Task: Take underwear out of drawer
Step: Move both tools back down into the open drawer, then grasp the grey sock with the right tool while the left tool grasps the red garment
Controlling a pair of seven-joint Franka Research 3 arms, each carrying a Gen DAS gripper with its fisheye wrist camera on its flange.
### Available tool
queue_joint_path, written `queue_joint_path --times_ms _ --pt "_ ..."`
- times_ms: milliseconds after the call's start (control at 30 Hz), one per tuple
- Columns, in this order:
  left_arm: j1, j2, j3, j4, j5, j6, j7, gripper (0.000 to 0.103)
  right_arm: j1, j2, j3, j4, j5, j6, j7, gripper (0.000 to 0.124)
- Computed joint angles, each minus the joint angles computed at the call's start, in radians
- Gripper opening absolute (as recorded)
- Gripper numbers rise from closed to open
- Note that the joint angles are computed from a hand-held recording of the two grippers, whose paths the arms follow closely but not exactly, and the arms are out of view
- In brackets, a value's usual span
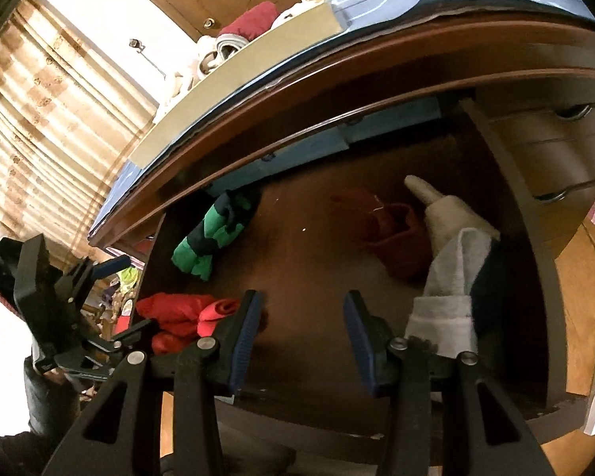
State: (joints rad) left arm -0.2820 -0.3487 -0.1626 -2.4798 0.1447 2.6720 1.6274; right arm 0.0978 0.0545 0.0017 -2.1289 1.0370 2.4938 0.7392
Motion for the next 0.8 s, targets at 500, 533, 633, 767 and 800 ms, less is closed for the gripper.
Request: queue_joint_path --times_ms 500,533,633,767,800 --pt "0.008 0.164 0.009 0.192 -0.167 -0.307 0.308 0.094 -0.018 -0.029 -0.021 0.001 -0.135 0.03 0.086 0.047" --pt "0.012 0.172 0.009 0.202 -0.184 -0.322 0.322 0.094 -0.021 -0.034 -0.025 -0.003 -0.148 0.041 0.097 0.047" --pt "0.022 0.201 0.007 0.239 -0.227 -0.381 0.364 0.095 -0.028 -0.041 -0.033 -0.013 -0.2 0.088 0.144 0.047" --pt "0.041 0.227 -0.01 0.27 -0.214 -0.414 0.366 0.102 -0.041 -0.02 -0.041 0.005 -0.23 0.073 0.194 0.047" --pt "0.044 0.229 -0.013 0.274 -0.213 -0.422 0.37 0.102 -0.045 -0.01 -0.041 0.016 -0.23 0.057 0.201 0.047"
